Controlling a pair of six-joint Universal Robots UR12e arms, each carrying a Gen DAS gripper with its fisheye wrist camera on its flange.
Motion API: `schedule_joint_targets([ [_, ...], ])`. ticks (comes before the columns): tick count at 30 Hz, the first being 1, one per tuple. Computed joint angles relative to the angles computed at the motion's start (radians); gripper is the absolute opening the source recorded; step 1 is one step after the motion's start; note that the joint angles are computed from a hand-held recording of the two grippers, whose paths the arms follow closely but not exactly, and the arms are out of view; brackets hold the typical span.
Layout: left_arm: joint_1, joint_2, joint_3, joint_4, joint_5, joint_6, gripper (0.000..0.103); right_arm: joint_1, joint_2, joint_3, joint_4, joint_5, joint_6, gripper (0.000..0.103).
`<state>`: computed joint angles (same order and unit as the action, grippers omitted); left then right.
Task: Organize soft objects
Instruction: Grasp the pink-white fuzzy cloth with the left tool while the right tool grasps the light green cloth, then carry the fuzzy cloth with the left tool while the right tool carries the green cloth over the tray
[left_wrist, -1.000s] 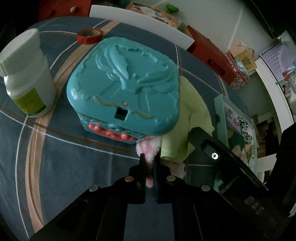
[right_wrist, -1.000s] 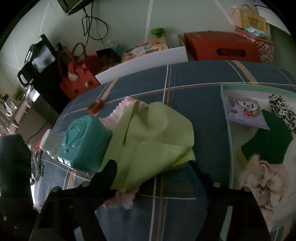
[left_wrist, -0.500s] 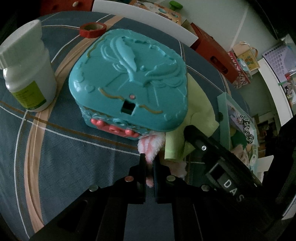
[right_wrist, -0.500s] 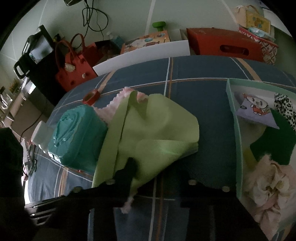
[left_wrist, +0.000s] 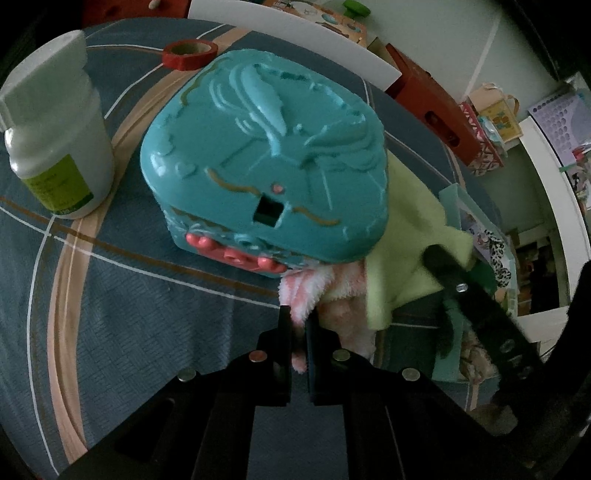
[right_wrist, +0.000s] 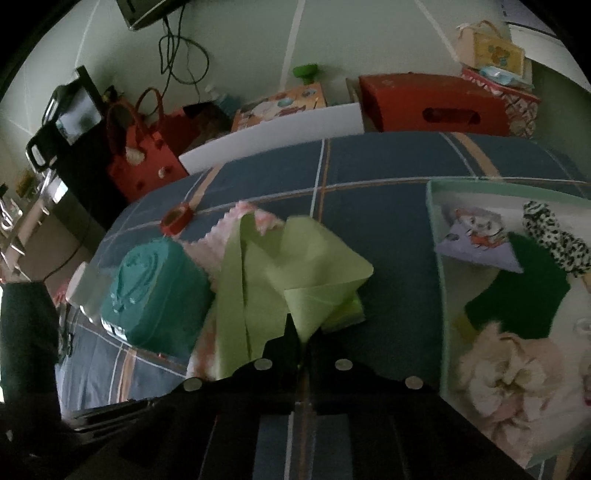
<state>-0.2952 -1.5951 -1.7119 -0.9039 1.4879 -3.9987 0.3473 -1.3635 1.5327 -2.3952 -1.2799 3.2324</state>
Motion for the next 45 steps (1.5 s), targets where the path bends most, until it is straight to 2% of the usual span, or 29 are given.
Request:
schedule_joint_targets([
  [4, -0.004, -0.007, 0.008, -0.010, 0.006, 0.008, 0.006, -0.011, -0.009, 0.008, -0.039, 0.010, 0.030, 0.005],
  [13, -0.015, -0.027, 0.033, -0.024, 0.026, 0.026, 0.006, -0.058, -0.028, 0.037, -0.127, 0.145, 0.126, 0.005],
  [20, -0.032, -0.039, 0.050, -0.019, 0.054, 0.048, 0.006, -0.074, -0.035, 0.050, -0.170, 0.184, 0.169, 0.005],
  [26, -0.047, -0.038, 0.042, 0.051, 0.065, 0.082, 0.005, -0.086, -0.041, 0.059, -0.201, 0.200, 0.188, 0.005],
  [35, -0.069, -0.056, 0.068, 0.190, 0.125, 0.185, 0.005, -0.103, -0.046, 0.069, -0.258, 0.221, 0.228, 0.005],
  [40, -0.062, -0.053, 0.072, 0.226, 0.140, 0.201, 0.005, -0.116, -0.049, 0.077, -0.305, 0.240, 0.251, 0.005],
  [45, -0.065, -0.051, 0.091, 0.254, 0.186, 0.221, 0.005, -0.130, -0.061, 0.091, -0.379, 0.254, 0.288, 0.005],
])
